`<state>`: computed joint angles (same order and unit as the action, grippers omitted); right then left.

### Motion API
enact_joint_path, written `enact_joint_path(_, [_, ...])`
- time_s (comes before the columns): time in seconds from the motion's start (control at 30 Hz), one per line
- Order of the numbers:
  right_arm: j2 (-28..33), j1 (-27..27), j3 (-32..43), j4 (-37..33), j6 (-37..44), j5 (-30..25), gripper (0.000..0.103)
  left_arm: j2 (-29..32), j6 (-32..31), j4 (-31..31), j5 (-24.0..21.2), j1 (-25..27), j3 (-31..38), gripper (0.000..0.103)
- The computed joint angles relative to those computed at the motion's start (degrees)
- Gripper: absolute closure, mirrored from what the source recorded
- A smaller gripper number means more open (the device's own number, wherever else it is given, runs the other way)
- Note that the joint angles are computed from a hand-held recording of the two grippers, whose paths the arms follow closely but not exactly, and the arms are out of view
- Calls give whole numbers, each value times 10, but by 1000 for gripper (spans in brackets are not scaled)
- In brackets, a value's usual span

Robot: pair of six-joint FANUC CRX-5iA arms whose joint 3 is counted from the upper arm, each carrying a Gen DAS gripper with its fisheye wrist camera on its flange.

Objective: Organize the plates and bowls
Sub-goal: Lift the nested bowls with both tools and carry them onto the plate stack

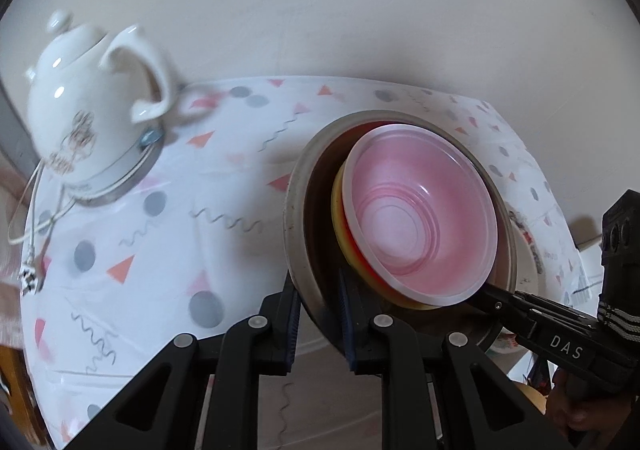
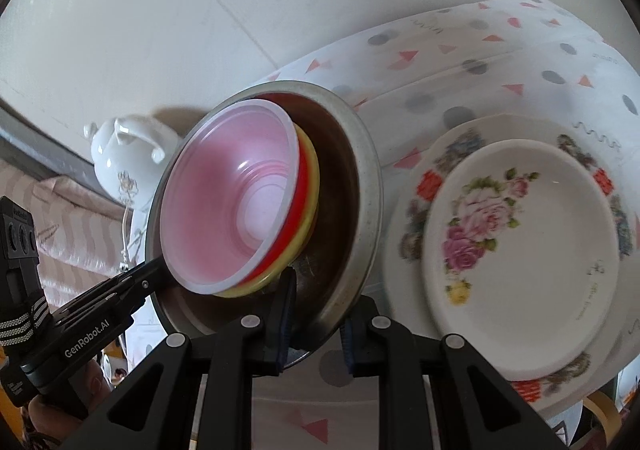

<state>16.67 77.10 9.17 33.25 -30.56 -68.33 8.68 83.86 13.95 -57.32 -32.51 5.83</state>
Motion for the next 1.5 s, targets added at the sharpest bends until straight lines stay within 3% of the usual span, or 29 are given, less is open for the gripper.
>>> enact_joint_path(0.33, [-65, 53, -68, 32, -124, -94, 83, 51, -50, 30, -9, -57, 62, 84])
enact_joint_path(0.67, [-114, 108, -125, 19, -253, -164, 83, 114, -81, 37, -41, -107, 131, 84])
enact_joint_path(1.0, [-134, 116, -162, -6, -300, -146, 83, 146, -71, 25, -67, -123, 157, 84])
enact_joint_path(1.5, [-135, 111, -162, -22, -300, -136, 83, 161, -53, 14, -85, -125, 169, 83])
